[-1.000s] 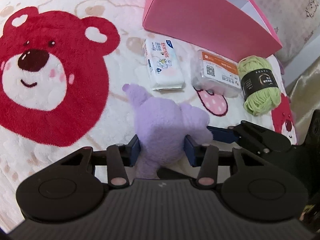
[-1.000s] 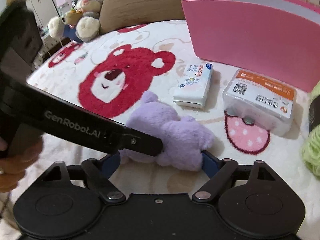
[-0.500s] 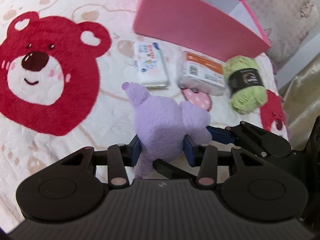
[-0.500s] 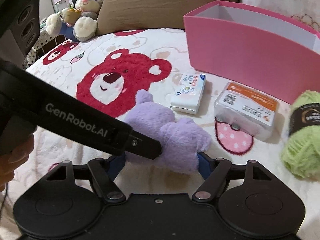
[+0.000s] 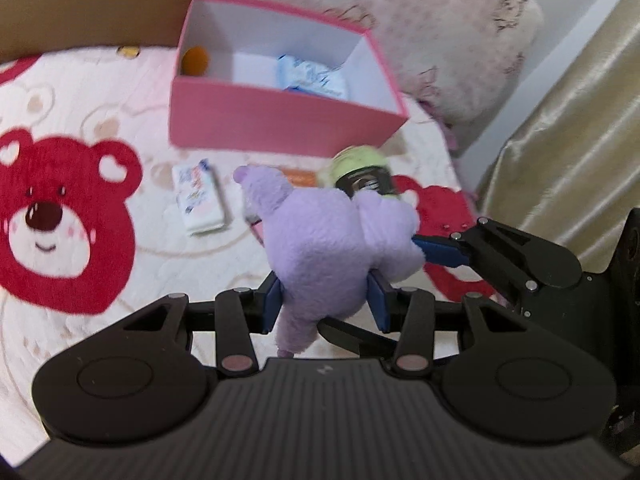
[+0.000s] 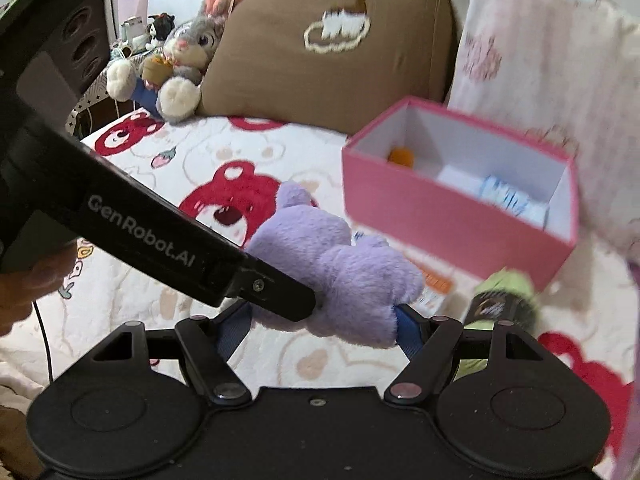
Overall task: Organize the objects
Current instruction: 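Lift the plush toy with the left tool and carry it into the pink box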
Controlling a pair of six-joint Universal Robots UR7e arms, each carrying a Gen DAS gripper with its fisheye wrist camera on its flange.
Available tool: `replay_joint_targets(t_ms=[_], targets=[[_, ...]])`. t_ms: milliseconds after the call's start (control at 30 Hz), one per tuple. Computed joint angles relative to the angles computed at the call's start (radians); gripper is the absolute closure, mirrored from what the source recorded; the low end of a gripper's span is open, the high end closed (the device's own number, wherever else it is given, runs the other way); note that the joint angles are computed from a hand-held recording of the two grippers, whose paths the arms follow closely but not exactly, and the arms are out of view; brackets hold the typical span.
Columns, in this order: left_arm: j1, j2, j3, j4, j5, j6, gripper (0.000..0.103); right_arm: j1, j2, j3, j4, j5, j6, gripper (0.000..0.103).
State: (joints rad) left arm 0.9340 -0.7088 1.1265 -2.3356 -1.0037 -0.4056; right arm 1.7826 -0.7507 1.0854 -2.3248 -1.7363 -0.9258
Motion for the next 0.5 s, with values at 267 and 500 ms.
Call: replay_joint_targets(t_ms=[267, 500], targets=[[-0.015, 0.037, -0.16, 0.09, 0.004, 0.041, 0.06, 0.022, 0.028, -0.09, -0.012, 0.027, -0.03, 0.024], [-0.024, 0.106, -0.38, 0.25, 0.038, 0.116, 0.06, 0.039, 0.086, -0.214, 0.005, 0.079, -0.054, 0.024]])
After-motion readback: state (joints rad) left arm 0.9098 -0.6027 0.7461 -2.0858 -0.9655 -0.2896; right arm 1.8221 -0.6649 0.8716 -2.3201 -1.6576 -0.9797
